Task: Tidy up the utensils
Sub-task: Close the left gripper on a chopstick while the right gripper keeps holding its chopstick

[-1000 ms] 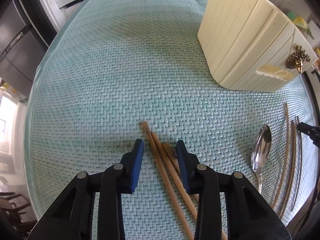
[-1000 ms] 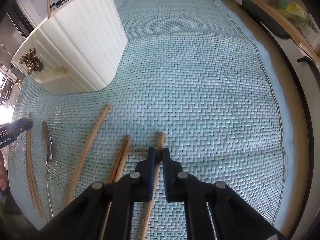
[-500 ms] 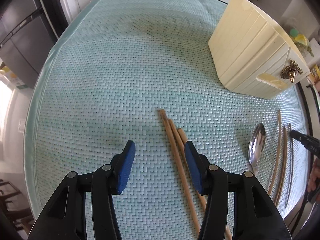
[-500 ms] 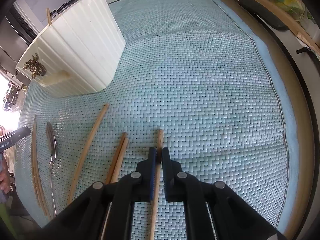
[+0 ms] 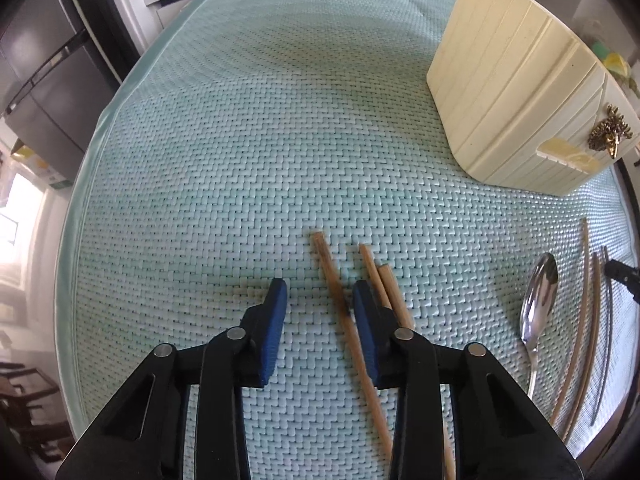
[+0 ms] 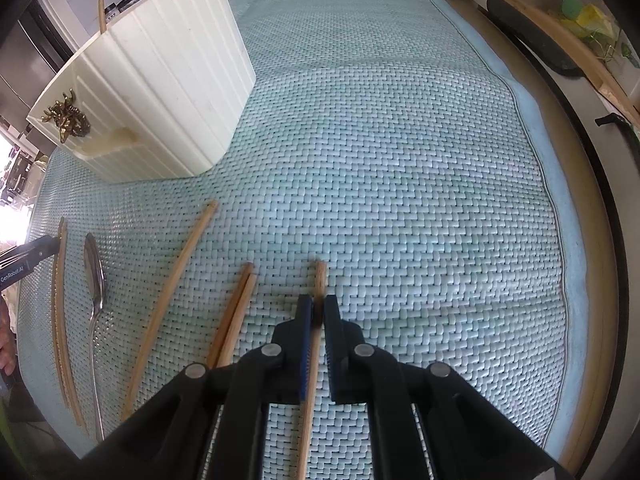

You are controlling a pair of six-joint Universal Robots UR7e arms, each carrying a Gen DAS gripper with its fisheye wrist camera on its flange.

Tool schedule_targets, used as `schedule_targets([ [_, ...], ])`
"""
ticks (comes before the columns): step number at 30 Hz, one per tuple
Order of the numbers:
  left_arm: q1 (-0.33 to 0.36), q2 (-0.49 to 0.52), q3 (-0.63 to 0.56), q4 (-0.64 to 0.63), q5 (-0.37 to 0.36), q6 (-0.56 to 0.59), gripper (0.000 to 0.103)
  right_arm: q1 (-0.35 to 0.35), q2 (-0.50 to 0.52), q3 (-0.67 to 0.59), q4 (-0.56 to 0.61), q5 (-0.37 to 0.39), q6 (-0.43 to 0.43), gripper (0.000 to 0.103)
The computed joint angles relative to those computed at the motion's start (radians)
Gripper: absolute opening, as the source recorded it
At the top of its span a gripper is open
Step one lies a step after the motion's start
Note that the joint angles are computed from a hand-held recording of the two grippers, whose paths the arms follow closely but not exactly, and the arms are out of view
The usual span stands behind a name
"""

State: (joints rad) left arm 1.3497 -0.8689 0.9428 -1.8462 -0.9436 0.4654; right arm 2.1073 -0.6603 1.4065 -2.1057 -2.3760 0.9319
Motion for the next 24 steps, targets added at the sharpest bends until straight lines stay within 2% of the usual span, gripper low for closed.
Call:
schedule_targets([
  [1, -0.001, 0.007, -0.012, 0.018, -0.01, -0.004, 0.011, -0.001, 0.007, -0.008, 0.0, 0.0, -0.001, 0.006],
  [5, -0.011, 0.03, -0.07, 0.092, -0.051, -0.06, 0.004, -0.004, 0.017, -0.021, -0.016, -0.001, -0.03, 0.006],
  [8, -0.01, 0.007, -0.075, 0.076, -0.108, -0.051, 0.004, -0.001, -0.005, 0.015, -0.09, -0.006, -0.051, 0.006],
  [12, -0.021, -0.043, -0.071, 0.069, -0.196, -0.055, 0.004, 0.017, -0.046, 0.071, -0.23, -0.024, -0.127, 0.006],
  [19, -0.036, -0.197, 0.015, 0.016, -0.375, 0.0, 0.004, 0.124, -0.065, 0.098, -0.424, -0.091, -0.269, 0.006],
  [24, -0.03, -0.263, 0.023, -0.002, -0.471, 0.055, 0.004, 0.206, -0.036, 0.105, -0.625, -0.159, -0.405, 0.006],
])
